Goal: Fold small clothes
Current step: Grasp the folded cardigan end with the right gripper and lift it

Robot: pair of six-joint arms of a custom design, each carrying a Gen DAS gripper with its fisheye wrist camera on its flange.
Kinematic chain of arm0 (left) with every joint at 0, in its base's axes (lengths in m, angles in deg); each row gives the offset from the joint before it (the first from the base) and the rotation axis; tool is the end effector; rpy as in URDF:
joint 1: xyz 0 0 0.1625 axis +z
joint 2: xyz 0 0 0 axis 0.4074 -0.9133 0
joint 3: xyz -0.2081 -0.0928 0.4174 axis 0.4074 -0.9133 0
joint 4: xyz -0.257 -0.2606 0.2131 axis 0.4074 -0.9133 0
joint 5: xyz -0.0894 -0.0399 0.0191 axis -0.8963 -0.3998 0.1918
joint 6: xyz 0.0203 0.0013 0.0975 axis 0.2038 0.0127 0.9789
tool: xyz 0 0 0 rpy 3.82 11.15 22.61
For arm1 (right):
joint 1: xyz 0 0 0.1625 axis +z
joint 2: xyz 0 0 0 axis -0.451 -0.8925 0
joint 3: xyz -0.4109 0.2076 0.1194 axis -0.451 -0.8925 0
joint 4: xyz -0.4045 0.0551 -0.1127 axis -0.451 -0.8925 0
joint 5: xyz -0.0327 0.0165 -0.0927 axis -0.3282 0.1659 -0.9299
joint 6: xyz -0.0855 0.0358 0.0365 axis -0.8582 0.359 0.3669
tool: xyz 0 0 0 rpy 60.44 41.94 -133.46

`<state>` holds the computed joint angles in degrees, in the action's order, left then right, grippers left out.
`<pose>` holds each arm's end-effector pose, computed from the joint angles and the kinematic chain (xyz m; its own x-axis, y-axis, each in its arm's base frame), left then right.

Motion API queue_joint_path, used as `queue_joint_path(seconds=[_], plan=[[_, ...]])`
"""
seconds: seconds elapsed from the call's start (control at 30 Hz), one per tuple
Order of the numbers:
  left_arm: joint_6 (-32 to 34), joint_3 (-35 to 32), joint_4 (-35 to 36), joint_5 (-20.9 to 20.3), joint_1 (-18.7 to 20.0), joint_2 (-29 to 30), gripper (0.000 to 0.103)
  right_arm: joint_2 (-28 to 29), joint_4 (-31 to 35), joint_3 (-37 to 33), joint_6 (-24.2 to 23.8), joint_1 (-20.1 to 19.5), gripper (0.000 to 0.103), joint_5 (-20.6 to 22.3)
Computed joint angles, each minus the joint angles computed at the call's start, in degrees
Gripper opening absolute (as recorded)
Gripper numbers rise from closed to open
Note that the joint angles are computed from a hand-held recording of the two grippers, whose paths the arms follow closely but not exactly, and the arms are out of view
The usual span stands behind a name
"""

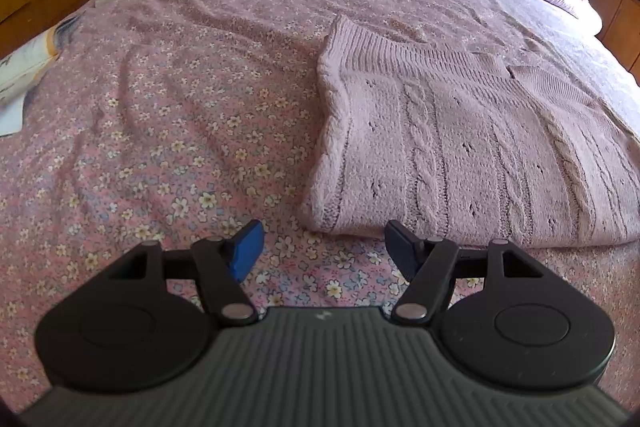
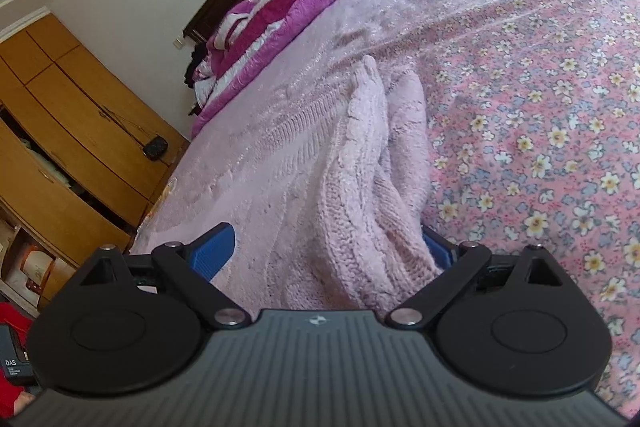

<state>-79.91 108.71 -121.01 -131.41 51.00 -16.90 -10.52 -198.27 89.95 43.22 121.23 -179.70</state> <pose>0.0876 -0.4591 0.2909 -0.7670 -0.1392 -0.6263 0.3165 0.7671 -0.5581 0.1678 -0.5196 -0.0226 -0.9976 -0.0430 0.0552 -0.0699 0.6345 -0.7697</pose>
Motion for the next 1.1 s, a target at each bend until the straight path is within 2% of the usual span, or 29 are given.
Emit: queue_joint_path(seconds=[0.17, 0.23, 0.3, 0.37, 0.67, 0.77, 1.1], plan=[[0.2, -0.1, -0.5, 1.5, -0.6, 1.1, 0.069, 0.4, -0.8, -0.2, 0.7, 0.1, 0.086, -0.9], [0.4, 0.0, -0.4, 1.6, -0.8, 1.2, 0.069, 0.4, -1.7, 0.5, 2.0, 0.1, 0.076, -1.2], [0.4, 0.0, -0.1, 1.8, -1.0, 1.2, 0.069, 0.1, -1.0, 0.6, 4.2, -0.7, 0.053, -0.4], [0.3, 0.0, 0.1, 1.9, -0.9, 1.2, 0.069, 0.3, -1.7, 0.6, 6.0, -1.7, 0.046, 1.2], [-0.3, -0.2, 0.3, 2.8, -1.0, 1.4, 0.069, 0.6, -1.7, 0.1, 5.6, -2.5, 0.044, 2.7], [1.0, 0.5, -1.8, 4.1, -1.7, 1.9, 0.069, 0.3, -2.0, 0.1, 6.0, -2.4, 0.035, 4.0], [1.3, 1.3, -1.4, 2.6, -1.6, -0.3, 0.069, -1.3, 0.9, -3.7, 3.1, 3.8, 0.031, 4.6]])
